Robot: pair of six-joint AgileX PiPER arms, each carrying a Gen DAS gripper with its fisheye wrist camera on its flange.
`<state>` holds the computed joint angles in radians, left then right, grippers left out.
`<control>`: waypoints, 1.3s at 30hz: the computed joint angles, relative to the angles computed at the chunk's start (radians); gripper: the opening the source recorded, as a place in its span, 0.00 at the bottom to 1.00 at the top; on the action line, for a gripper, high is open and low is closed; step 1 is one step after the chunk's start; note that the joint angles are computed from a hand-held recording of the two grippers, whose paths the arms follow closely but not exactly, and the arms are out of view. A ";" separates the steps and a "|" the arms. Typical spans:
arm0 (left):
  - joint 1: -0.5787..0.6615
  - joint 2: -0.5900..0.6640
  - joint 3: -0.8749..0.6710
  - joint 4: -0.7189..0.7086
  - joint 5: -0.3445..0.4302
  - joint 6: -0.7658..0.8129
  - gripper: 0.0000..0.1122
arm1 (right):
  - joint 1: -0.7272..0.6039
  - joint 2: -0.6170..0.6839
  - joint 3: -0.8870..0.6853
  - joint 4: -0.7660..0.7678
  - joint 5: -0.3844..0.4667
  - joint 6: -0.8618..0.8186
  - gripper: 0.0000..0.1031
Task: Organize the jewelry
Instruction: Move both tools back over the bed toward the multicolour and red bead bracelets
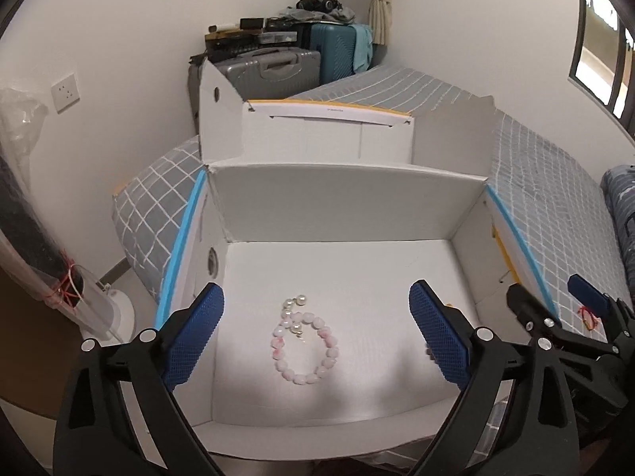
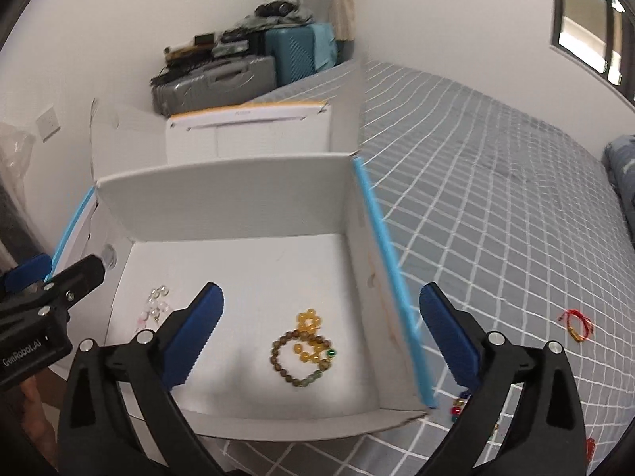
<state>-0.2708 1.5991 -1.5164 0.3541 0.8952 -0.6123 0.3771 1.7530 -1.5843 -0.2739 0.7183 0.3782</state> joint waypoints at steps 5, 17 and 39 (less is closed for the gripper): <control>-0.053 -0.011 0.003 0.022 -0.018 -0.033 0.86 | -0.045 -0.087 0.090 -0.042 -0.034 0.021 0.93; -0.241 0.040 -0.069 0.080 -0.009 -0.102 0.87 | -0.264 -0.352 0.348 -0.043 -0.130 -0.037 0.93; -0.612 0.358 -0.357 0.149 -0.060 -0.067 0.85 | -0.964 -0.514 0.612 0.580 -0.204 -0.845 0.93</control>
<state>-0.8824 1.9571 -1.8736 0.5029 0.8350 -0.6794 -0.5873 1.2387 -0.9719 0.3058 0.5148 -0.4667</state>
